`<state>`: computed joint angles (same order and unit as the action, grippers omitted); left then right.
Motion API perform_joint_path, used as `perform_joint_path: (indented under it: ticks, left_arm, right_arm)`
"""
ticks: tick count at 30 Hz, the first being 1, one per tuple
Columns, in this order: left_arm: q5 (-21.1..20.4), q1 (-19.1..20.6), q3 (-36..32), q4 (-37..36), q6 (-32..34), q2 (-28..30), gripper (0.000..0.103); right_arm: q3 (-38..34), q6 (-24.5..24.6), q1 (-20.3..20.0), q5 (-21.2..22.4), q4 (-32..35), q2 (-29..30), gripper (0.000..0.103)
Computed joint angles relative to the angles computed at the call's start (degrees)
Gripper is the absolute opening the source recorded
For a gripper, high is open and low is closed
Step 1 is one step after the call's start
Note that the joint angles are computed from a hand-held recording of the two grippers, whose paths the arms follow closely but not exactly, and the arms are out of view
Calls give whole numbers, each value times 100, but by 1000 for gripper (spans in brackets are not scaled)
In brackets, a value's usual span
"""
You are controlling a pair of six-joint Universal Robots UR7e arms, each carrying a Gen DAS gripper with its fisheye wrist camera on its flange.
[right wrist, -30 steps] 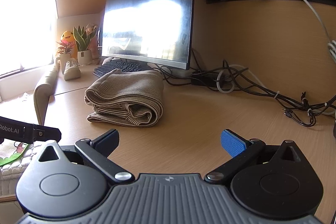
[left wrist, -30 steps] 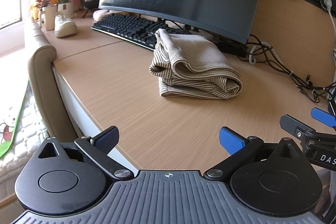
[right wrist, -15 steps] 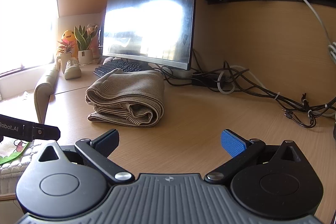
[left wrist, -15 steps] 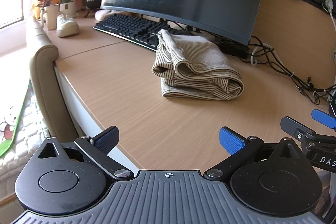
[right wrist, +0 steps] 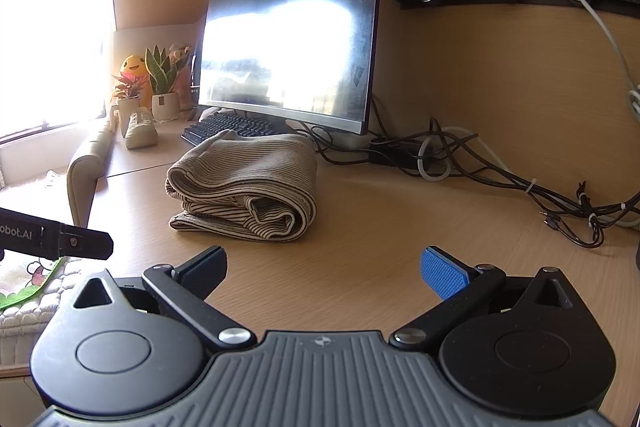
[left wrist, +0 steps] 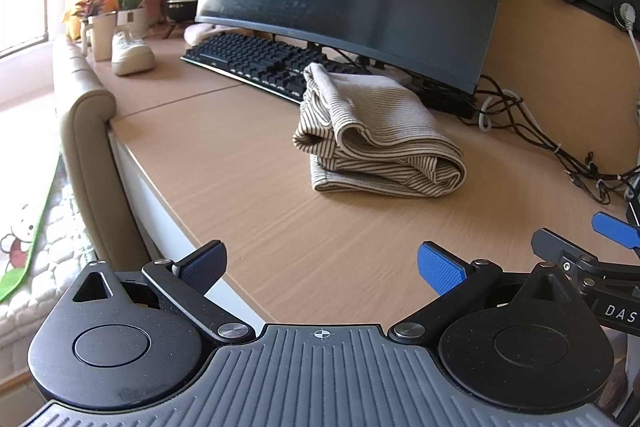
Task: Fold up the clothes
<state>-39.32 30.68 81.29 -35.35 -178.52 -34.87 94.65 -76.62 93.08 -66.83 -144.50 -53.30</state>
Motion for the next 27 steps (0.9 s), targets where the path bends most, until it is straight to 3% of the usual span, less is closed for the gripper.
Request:
perform_joint_path:
  ticks: [27]
  left_arm:
    - [-19,-11,-61,80,28,56,103]
  right_arm:
    - [9,-128,15,7,31,4,103]
